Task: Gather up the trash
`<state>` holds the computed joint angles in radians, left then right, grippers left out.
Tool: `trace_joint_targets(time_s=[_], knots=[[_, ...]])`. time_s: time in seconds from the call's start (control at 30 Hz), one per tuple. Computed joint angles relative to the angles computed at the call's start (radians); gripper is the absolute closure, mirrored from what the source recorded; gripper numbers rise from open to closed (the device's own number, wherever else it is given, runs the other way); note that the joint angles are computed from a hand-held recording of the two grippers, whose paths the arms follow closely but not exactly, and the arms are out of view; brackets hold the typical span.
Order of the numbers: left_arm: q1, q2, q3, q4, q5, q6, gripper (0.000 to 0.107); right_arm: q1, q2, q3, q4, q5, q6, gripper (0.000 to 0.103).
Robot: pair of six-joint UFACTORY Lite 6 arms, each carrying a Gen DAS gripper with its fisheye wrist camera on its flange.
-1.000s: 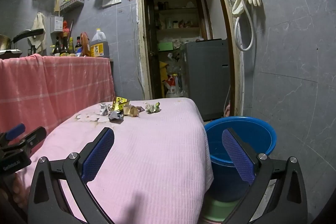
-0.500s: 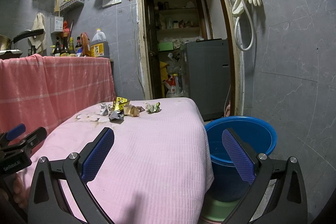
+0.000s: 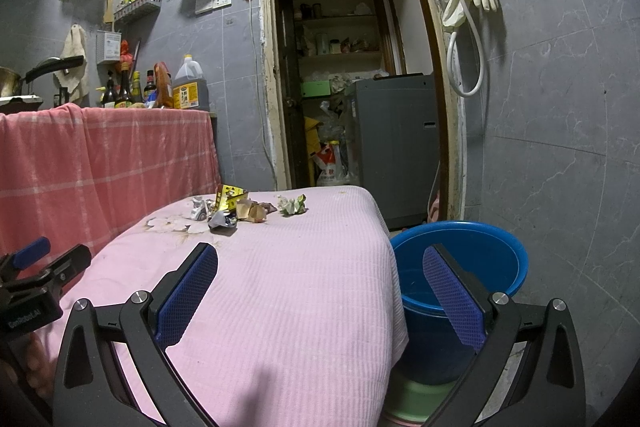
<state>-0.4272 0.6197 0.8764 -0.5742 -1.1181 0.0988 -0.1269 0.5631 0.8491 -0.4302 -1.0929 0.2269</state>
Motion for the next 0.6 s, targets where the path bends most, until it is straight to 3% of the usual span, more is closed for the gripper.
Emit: trace_joint_targets(time_s=[0.6], knots=[[0.000, 0.000, 0.001, 0.000, 0.002, 0.001, 0.006, 0.007, 0.004, 0.000, 0.008, 0.000, -0.004, 0.000]])
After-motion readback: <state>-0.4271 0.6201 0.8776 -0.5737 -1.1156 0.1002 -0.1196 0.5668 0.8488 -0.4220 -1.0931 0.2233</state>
